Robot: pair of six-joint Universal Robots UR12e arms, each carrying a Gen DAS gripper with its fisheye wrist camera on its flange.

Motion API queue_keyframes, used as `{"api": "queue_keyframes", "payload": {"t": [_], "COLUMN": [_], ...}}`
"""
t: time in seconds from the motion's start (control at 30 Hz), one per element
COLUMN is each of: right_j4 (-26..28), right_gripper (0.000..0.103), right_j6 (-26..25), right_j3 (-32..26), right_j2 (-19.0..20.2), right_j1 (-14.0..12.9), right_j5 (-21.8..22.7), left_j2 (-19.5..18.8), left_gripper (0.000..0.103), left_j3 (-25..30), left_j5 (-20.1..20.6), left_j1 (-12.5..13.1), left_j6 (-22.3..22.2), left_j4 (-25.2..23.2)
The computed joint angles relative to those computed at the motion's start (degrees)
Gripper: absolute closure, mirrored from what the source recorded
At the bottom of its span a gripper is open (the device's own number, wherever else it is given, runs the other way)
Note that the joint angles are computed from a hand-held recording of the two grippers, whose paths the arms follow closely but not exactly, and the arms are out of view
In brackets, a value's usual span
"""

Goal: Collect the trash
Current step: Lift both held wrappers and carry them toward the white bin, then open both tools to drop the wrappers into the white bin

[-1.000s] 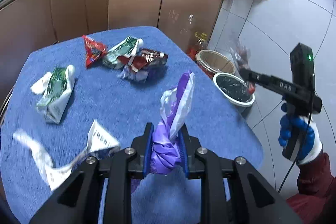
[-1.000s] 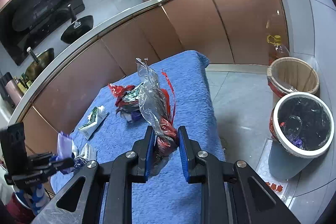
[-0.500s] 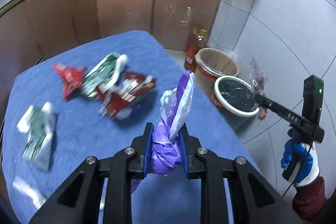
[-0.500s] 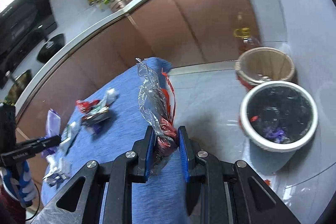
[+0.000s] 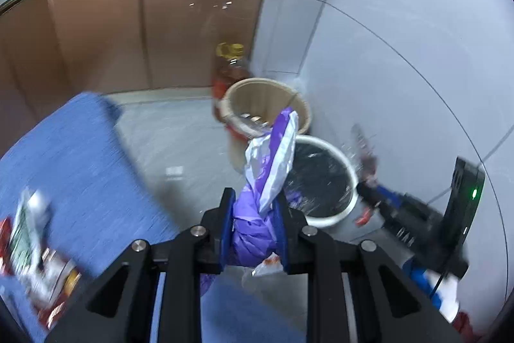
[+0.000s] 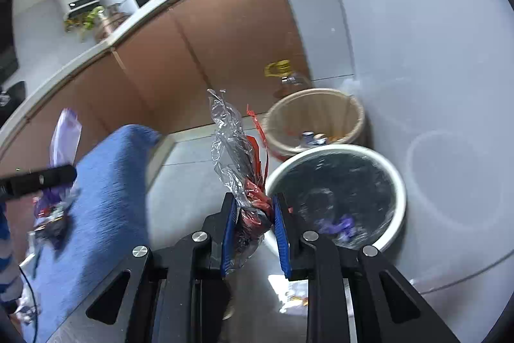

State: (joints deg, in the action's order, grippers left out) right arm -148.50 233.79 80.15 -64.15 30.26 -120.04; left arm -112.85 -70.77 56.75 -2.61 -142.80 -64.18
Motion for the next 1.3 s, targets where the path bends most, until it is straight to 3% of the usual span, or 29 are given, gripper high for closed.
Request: {"api": "queue_keyframes", "payload": {"t": [0.17,0.47,0.5,0.53,0.6,0.7,0.77,1.03,1.3], "right_j4": [3.93,8.75,9.79,10.55,11.08,13.0,13.73,11.6,5.3], "right_gripper": [0.08,0.08,0.08,0.08,0.073,0.059,0.057,0.048,0.047], "right_j6": [1.65,4.19,4.86,5.47,6.54,8.25,9.4,9.35,3.6], "right_j3": [-0.43,-0.09,-0.09,-0.09,0.51,1.06,1.5,0.69,-2.86], "right_j2": [0.61,0.91,0.92,0.95,0.81,0.65,0.4,0.39,1.06], "right_j1": [-0.88,-1.77,-1.78,-1.8,-1.99,-1.97,-1.95,-0.89,0.98], "right_j5": [-2.84,-6.14,-6.7,-6.97,-7.09,-8.09,-8.03,-8.27,-9.53], "left_j2": [-3.97,-9.7,-10.23,-10.8,-11.56,-12.42,-12.92,-9.42,-2.35], "left_gripper": [0.08,0.078,0.074,0.064,0.051,0.05,0.05,0.05,0.05], "left_j3": [4.89,11.71,12.31,12.89,13.3,14.12,14.65,10.36,3.44], "left_j5": [-1.05,-2.15,-2.01,-2.03,-1.94,-2.4,-2.13,-4.51,-7.11], "left_j1": [-3.92,-7.96,-8.37,-8.75,-9.29,-9.64,-9.83,-8.42,-3.79], "left_j6": [0.15,-0.02,0.16,0.18,-0.73,-1.64,-2.72,-5.87,-9.37], "left_j4": [-1.83,-8.33,-9.22,-10.05,-9.45,-10.44,-10.54,-4.54,1.62]}}
